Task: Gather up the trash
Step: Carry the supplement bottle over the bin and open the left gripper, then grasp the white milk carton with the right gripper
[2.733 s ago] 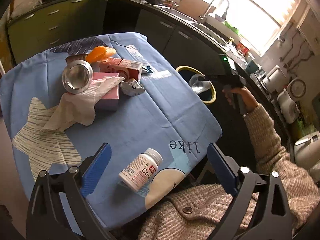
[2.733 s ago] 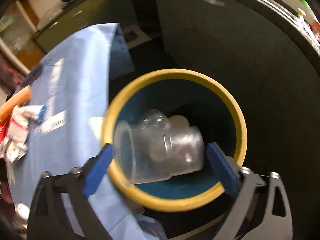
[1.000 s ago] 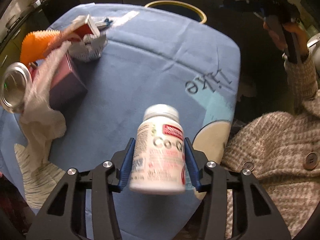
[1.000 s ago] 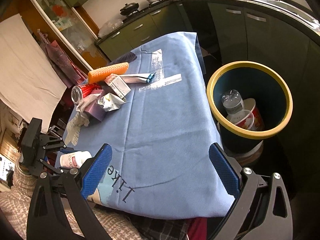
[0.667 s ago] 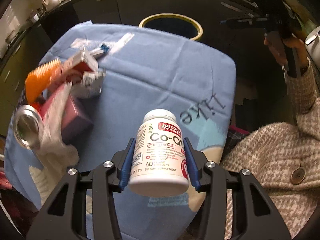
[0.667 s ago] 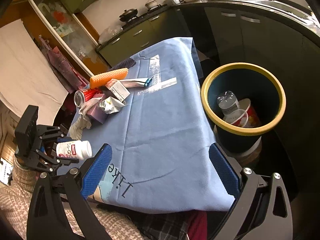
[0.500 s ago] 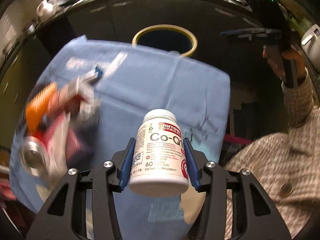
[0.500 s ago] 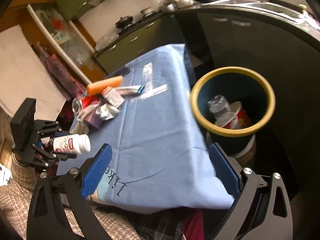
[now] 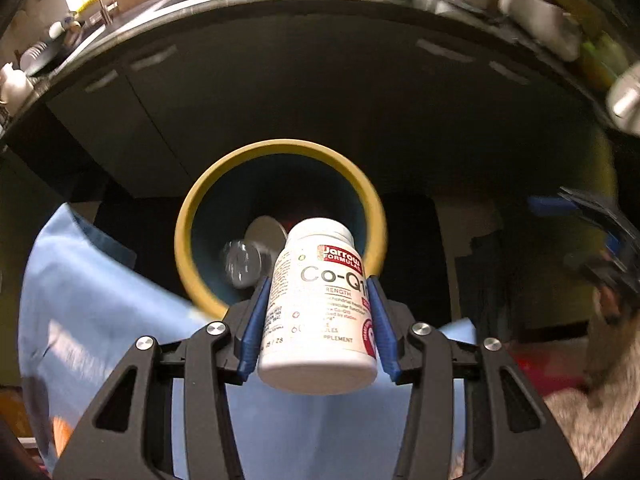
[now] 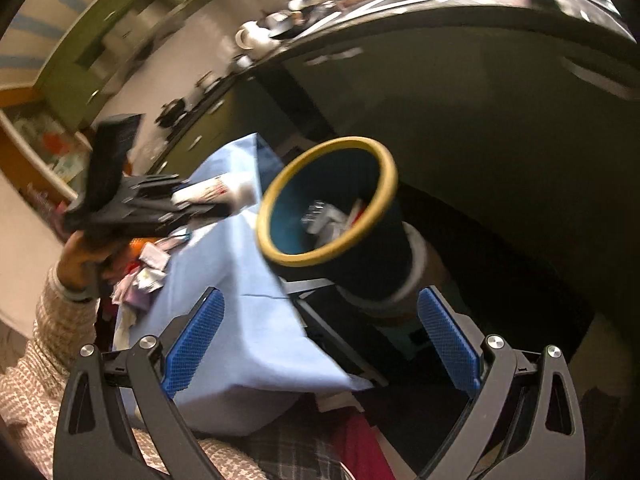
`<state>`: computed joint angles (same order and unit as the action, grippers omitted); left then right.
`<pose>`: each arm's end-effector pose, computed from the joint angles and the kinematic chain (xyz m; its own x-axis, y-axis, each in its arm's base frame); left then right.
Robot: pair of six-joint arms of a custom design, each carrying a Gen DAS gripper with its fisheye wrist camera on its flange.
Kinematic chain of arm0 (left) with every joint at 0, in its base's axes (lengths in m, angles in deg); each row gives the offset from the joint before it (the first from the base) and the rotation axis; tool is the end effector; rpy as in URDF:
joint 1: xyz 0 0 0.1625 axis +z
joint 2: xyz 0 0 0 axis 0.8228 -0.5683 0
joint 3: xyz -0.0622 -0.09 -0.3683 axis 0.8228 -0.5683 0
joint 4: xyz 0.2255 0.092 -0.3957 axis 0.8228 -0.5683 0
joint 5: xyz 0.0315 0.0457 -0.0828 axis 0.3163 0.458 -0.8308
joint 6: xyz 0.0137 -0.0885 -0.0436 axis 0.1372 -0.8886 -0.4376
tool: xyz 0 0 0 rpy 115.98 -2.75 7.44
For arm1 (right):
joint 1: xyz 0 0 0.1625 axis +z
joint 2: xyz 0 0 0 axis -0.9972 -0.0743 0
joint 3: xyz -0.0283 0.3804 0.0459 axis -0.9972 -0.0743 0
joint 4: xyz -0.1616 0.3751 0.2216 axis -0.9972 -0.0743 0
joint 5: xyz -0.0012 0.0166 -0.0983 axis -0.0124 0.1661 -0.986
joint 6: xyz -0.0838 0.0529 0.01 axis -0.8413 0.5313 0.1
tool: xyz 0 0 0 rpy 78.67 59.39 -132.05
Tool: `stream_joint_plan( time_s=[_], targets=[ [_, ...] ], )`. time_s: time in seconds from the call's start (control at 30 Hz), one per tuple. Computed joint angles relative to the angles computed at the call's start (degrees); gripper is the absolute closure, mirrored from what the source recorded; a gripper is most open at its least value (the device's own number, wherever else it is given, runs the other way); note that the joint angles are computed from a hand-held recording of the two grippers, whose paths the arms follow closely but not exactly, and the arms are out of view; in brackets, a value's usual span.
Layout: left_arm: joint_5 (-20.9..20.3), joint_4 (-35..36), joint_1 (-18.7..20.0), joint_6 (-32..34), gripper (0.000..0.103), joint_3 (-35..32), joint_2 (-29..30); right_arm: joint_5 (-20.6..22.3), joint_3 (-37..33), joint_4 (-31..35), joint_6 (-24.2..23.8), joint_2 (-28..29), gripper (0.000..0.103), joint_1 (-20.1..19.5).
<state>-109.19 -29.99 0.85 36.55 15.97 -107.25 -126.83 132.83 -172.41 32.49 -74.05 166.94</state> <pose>-0.2980 -0.7816 0.0930 -0.4926 0.7110 -0.5019 0.7329 0.6498 0.2013 0.0418 -0.6017 0.2979 -0.9736 -0.1355 0.1835 -0.2127 0.8297 -0.5162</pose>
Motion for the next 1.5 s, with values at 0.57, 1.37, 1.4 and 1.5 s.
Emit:
stream_joint_plan(
  time_s=[0.57, 1.37, 1.4, 1.5],
  targets=[
    [-0.9, -23.3, -3.0, -6.5, 0.034, 25.6, -21.6, -3.1, -6.0, 5.1, -4.1, 7.1, 0.007, 4.7],
    [18.8, -19.3, -7.2, -34.6, 0.02, 69.9, -77.4, -13.3, -47.8, 22.5, -29.8, 50.9, 0.029, 28.5],
    [18.6, -19.2, -7.0, -34.6, 0.02, 70.1, -77.8, -14.8, -50.0, 23.6, -29.7, 52.8, 0.031, 28.7],
    [17.8, -19.7, -6.2, -34.4, 0.02, 70.3, -78.0, -17.6, -56.2, 27.3, -28.8, 57.9, 0.038, 28.9]
  ],
)
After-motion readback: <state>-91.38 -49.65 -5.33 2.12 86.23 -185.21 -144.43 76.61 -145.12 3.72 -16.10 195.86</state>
